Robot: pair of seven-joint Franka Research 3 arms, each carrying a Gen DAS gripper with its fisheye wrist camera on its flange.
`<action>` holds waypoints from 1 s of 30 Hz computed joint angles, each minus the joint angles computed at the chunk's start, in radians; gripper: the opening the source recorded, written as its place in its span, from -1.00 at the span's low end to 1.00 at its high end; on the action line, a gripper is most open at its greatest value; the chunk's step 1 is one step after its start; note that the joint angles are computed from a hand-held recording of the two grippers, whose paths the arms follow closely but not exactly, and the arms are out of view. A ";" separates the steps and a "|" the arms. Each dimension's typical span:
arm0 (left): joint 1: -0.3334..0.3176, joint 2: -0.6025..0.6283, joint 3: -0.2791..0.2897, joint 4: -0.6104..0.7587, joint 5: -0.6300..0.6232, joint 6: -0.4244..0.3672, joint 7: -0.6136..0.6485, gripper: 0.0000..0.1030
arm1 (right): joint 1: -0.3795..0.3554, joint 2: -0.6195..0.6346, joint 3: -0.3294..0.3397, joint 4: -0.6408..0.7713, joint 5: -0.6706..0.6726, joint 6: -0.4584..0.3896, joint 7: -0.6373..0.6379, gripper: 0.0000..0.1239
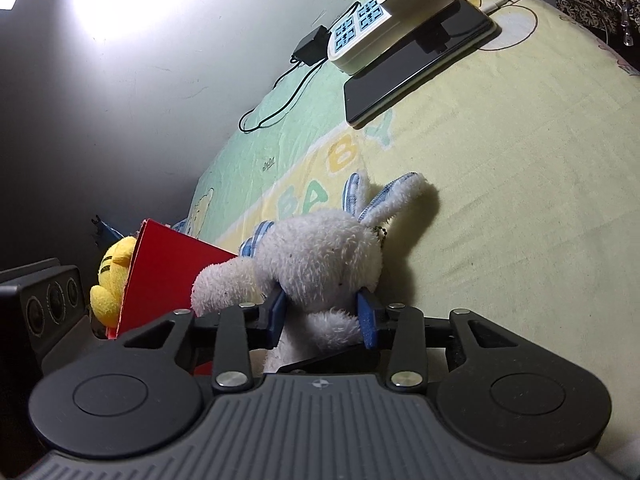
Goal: Organize objects
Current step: 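Reach the right gripper to the white bunny with blue bow and grasp it, then lift the white bunny with the right gripper and carry it over the red box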
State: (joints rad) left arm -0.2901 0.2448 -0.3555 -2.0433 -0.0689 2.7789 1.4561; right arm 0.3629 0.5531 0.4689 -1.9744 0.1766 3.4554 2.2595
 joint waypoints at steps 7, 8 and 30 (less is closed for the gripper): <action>0.006 -0.099 -0.022 -0.094 -0.083 0.027 0.061 0.20 | 0.088 -0.075 -0.059 -0.054 0.052 0.014 0.001 -0.36; 0.004 -0.116 -0.021 -0.109 -0.097 0.026 0.073 0.20 | 0.112 -0.087 -0.077 -0.059 0.066 0.012 -0.004 -0.36; -0.207 -0.545 0.178 -0.502 -0.321 0.004 0.314 0.19 | 0.706 -0.172 -0.477 -0.005 0.463 -0.099 -0.263 -0.36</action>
